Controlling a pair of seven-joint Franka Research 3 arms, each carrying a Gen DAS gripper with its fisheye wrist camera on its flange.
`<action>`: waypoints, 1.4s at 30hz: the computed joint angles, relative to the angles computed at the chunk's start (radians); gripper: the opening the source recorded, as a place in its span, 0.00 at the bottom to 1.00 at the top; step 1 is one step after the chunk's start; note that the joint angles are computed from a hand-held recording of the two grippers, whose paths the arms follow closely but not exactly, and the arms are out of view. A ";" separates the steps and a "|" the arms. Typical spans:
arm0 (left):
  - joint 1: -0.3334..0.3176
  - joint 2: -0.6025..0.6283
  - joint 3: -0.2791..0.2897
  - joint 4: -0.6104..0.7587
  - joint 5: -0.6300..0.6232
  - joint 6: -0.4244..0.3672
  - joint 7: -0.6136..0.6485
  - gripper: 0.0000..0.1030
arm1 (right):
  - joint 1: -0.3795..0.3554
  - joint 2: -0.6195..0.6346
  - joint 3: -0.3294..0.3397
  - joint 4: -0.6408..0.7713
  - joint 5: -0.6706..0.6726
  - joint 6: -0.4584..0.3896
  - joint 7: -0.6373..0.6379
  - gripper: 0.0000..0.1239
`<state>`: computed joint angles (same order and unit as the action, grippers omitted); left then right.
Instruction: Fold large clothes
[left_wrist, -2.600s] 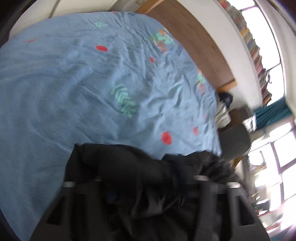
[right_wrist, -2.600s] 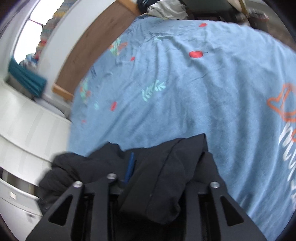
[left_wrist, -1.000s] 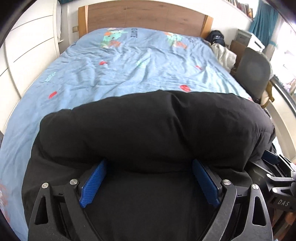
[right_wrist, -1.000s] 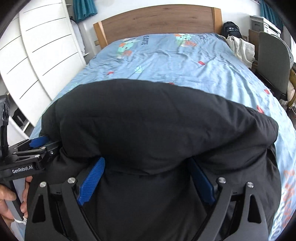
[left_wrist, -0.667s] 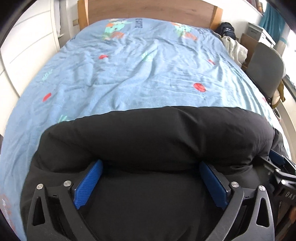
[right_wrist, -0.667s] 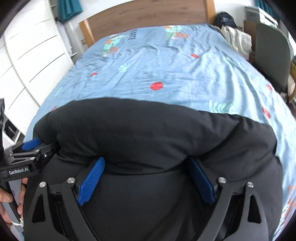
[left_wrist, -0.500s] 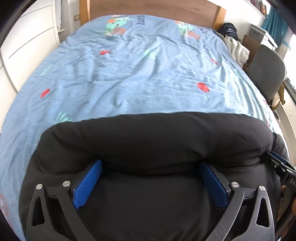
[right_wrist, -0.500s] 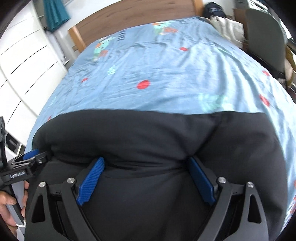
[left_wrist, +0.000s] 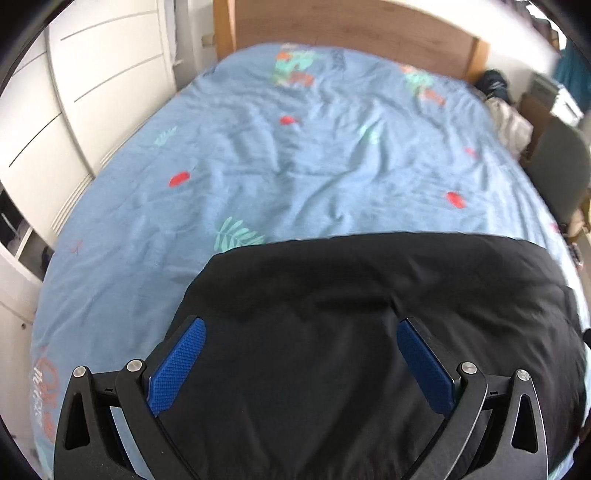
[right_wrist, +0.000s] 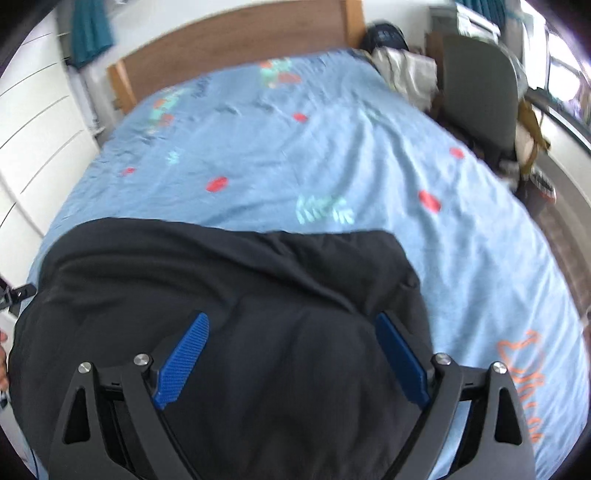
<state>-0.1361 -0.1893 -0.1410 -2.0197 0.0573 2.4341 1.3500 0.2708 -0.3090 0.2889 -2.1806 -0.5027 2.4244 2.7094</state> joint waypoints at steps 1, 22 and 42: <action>-0.004 -0.029 0.007 -0.032 -0.023 0.022 0.015 0.99 | 0.011 -0.019 0.006 -0.009 0.002 0.009 -0.005 0.74; -0.084 -0.335 0.078 -0.483 -0.154 0.282 0.108 0.99 | 0.004 -0.237 0.099 -0.280 0.077 0.033 0.086 0.74; -0.122 -0.481 0.089 -0.683 0.003 0.453 0.024 0.99 | 0.006 -0.281 0.238 -0.333 0.095 0.178 0.130 0.75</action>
